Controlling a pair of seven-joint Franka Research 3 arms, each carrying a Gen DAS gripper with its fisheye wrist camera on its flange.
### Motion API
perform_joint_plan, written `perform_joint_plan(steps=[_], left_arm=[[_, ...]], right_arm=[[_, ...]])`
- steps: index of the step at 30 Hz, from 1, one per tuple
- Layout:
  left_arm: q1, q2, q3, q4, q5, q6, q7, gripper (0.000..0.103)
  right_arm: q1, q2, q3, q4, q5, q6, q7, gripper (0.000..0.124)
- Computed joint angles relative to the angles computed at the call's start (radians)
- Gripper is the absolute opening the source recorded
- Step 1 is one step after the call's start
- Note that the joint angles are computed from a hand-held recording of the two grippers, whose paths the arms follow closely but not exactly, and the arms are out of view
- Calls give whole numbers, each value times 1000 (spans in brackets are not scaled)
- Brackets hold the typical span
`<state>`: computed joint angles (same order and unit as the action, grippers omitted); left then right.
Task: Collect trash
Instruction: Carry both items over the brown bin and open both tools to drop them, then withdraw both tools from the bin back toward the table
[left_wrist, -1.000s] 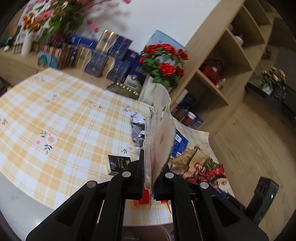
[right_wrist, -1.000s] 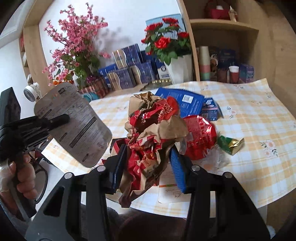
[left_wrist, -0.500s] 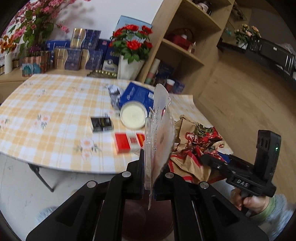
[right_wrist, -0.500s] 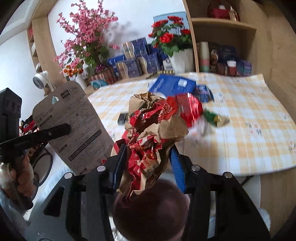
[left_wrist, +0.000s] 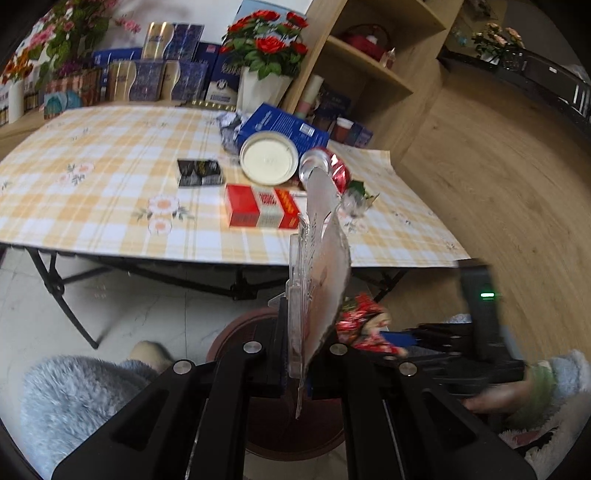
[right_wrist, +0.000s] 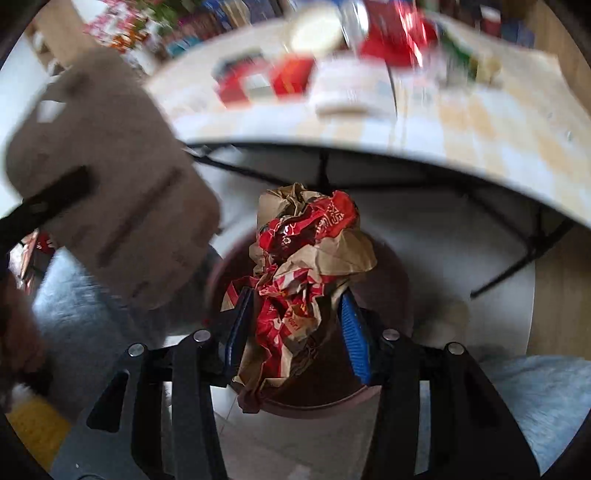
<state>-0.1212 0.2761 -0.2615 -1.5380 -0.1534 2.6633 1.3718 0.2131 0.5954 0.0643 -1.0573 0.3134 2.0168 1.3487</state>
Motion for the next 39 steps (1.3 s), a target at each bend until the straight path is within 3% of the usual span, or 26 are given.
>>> perform_joint_plan(steps=[3, 6, 9, 15, 18, 20, 27, 35, 39], left_arm=[[7, 18, -5, 14, -21, -27, -1, 7], [7, 29, -2, 26, -20, -44, -6, 7], [3, 36, 1, 35, -6, -53, -11, 7], [2, 48, -1, 52, 0, -70, -14, 7], [1, 54, 0, 60, 3, -78, -17, 7], [-1, 57, 0, 64, 7, -83, -19, 7], [-4, 62, -1, 72, 15, -93, -16, 7], [-39, 87, 8, 118, 91, -146, 5, 7], [-73, 121, 19, 174, 165, -209, 10, 7]], right_arm=[[10, 133, -12, 160, -23, -97, 73, 48], [16, 180, -19, 198, -46, -113, 109, 49], [21, 241, -29, 282, -75, -193, 162, 51], [28, 240, -28, 278, -101, -185, 174, 60], [26, 234, -26, 266, -99, -162, 176, 72], [22, 208, -24, 225, -92, -120, 176, 83], [25, 80, -35, 27, -93, 80, 177, 94], [24, -136, -46, -282, -86, 477, 168, 97], [37, -204, -71, -383, -117, 681, 212, 97]])
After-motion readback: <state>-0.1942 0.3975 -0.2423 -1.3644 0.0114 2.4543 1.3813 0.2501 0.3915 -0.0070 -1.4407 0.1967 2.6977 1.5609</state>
